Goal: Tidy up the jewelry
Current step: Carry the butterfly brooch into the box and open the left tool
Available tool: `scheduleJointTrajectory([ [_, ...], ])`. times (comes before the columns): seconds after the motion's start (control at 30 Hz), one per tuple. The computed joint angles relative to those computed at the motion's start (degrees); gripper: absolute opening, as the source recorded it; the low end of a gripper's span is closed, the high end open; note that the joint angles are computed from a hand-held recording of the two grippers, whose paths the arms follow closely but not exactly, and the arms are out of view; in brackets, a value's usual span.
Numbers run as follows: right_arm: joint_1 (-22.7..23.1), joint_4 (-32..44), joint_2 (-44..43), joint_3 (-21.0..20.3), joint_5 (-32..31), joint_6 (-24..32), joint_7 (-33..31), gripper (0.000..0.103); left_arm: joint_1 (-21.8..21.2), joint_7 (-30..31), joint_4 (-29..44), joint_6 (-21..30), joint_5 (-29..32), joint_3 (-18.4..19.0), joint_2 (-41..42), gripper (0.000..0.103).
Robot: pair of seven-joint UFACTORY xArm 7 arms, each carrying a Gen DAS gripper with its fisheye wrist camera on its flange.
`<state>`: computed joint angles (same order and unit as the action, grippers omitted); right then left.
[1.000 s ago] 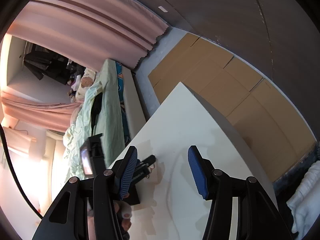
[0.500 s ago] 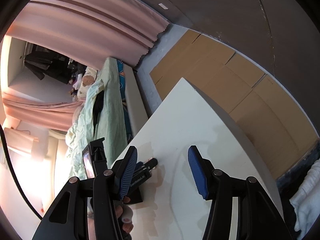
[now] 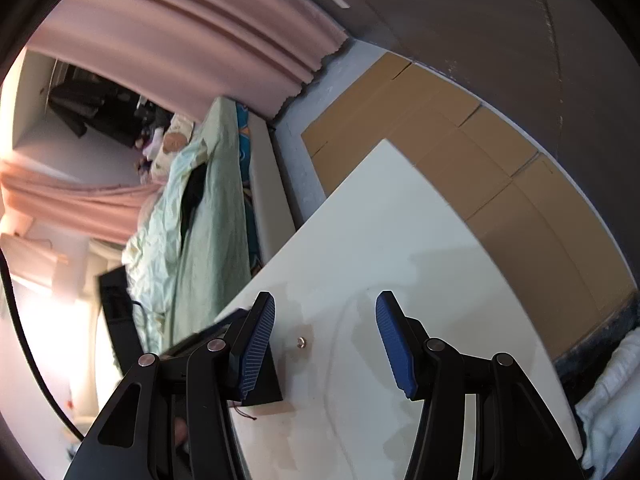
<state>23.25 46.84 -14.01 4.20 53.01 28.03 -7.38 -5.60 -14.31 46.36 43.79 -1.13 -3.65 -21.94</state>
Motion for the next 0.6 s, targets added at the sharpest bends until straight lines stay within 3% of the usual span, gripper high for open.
scheduleJointTrajectory([
  [0.37, 1.6, 5.0, 6.1, 5.8, -17.3, 0.3, 6.6, 0.053, 2.4, 5.9, -7.0, -1.6, -4.5, 5.3, -11.9, 0.041],
  [0.6, 2.5, 6.5, 8.9, 7.2, -23.1, -0.4, 10.9, 0.053, 3.6, 9.2, -14.8, -4.7, -9.0, 9.1, -18.9, 0.042],
])
